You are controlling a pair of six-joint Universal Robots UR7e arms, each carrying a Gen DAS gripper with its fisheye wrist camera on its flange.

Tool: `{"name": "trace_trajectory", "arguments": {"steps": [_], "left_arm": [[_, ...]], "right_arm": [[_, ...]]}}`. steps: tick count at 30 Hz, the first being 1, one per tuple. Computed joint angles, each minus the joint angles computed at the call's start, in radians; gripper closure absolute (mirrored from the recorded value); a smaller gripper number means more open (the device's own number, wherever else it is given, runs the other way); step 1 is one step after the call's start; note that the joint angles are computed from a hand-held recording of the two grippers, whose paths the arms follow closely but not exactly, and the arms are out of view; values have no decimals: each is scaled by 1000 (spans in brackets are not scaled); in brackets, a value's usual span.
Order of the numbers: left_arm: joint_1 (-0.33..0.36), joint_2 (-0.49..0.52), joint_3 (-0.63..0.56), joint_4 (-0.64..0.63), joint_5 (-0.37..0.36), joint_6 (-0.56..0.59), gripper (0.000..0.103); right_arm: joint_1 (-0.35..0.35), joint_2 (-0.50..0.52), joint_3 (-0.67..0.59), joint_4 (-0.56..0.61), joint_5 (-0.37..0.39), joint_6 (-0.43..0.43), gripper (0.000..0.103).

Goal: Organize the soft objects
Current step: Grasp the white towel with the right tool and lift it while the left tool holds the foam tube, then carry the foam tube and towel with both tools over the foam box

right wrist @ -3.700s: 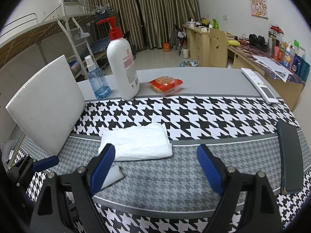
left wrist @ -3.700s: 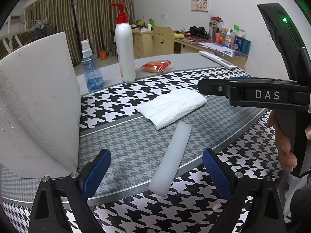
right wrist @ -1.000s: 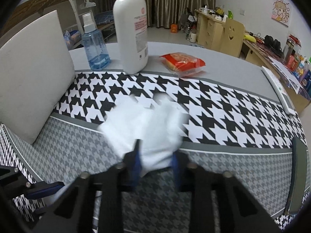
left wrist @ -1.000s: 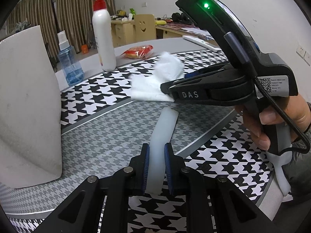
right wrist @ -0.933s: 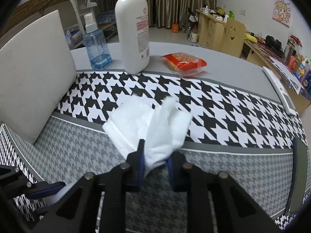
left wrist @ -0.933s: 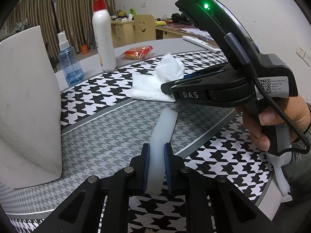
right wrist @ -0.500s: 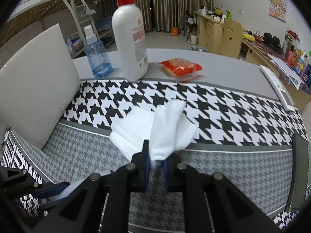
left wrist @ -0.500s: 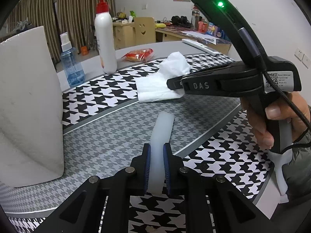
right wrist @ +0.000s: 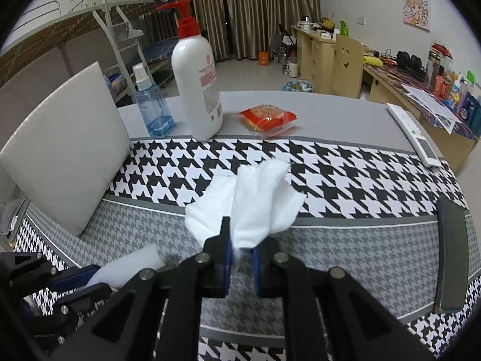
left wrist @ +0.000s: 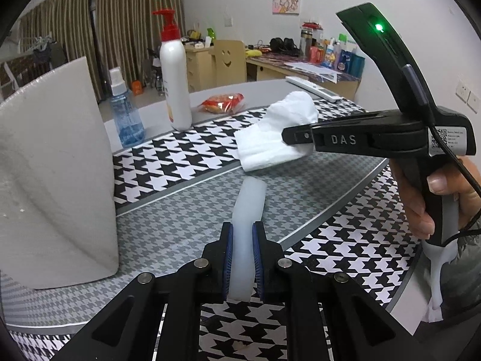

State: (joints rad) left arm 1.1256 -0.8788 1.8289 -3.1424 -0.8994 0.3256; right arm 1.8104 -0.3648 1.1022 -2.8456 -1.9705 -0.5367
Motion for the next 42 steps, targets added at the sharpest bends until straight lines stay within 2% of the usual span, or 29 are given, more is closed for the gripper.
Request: {"name": "trace_trajectory", "arguments": {"steps": [24, 42], "left_arm": [[-40, -52, 60, -148, 39, 61, 89], [-72, -69, 69, -245, 62, 124, 89]], "right_arm": [[12, -100, 172, -176, 71, -8, 88], [22, -141, 237, -273, 115, -32, 88]]}}
